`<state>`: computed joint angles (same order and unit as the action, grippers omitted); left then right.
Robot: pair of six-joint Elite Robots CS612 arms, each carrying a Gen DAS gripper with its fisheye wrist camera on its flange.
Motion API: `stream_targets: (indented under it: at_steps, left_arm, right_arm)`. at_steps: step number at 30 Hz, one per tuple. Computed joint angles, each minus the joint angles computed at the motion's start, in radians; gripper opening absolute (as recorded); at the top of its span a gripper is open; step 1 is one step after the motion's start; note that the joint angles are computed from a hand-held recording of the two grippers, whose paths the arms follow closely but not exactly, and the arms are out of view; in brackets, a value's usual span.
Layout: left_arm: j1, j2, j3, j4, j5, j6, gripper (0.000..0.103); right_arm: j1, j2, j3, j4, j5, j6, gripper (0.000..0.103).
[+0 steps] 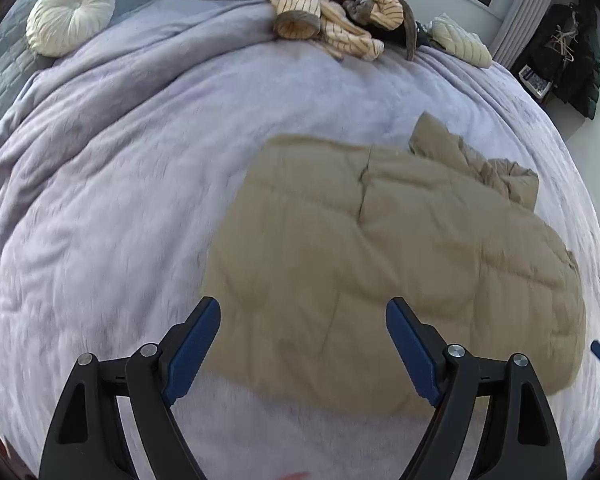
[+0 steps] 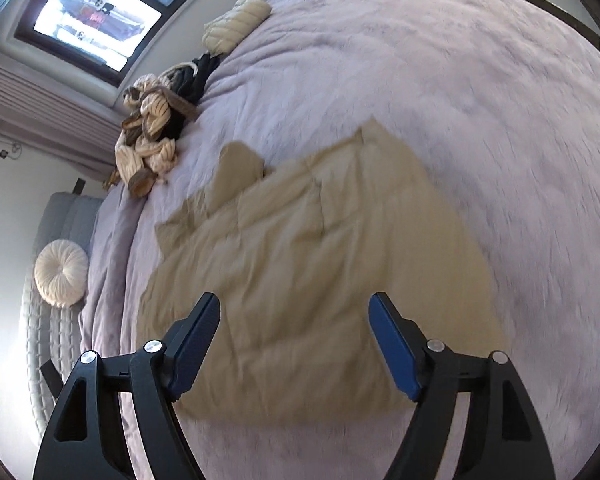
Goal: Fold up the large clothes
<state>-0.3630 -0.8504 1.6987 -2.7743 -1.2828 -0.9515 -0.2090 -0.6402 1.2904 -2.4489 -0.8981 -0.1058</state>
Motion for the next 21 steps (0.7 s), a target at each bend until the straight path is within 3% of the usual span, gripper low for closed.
stream_targets:
  at_steps: [3,4,9,14,21]
  left_arm:
    - [-0.01,-0.01,0.026,-0.013,-0.018,-0.024,0.103]
    - [-0.011,-0.011,0.034,-0.018,-0.031,-0.022,0.103]
    - [-0.015,-0.004,0.048,-0.029,-0.079,-0.033,0.103]
    - [0.002,0.016,0.06,-0.069,-0.158,-0.079,0.103]
    - [0.034,0.049,0.117,-0.267,-0.29,-0.15,0.103]
  right_arm:
    - [-0.007,-0.018,0.042,0.002,0.004,-0.007,0.101]
    - [-0.008,-0.023,0.057,-0.014,0.004,-0.002,0.103]
    - [-0.017,-0.033,0.101,-0.037,0.012,0.031,0.103]
    - [-0.022,-0.024,0.095,0.087,0.042,0.025,0.103]
    - [-0.035,-0.003,0.104,0.141,0.099,0.06,0.103]
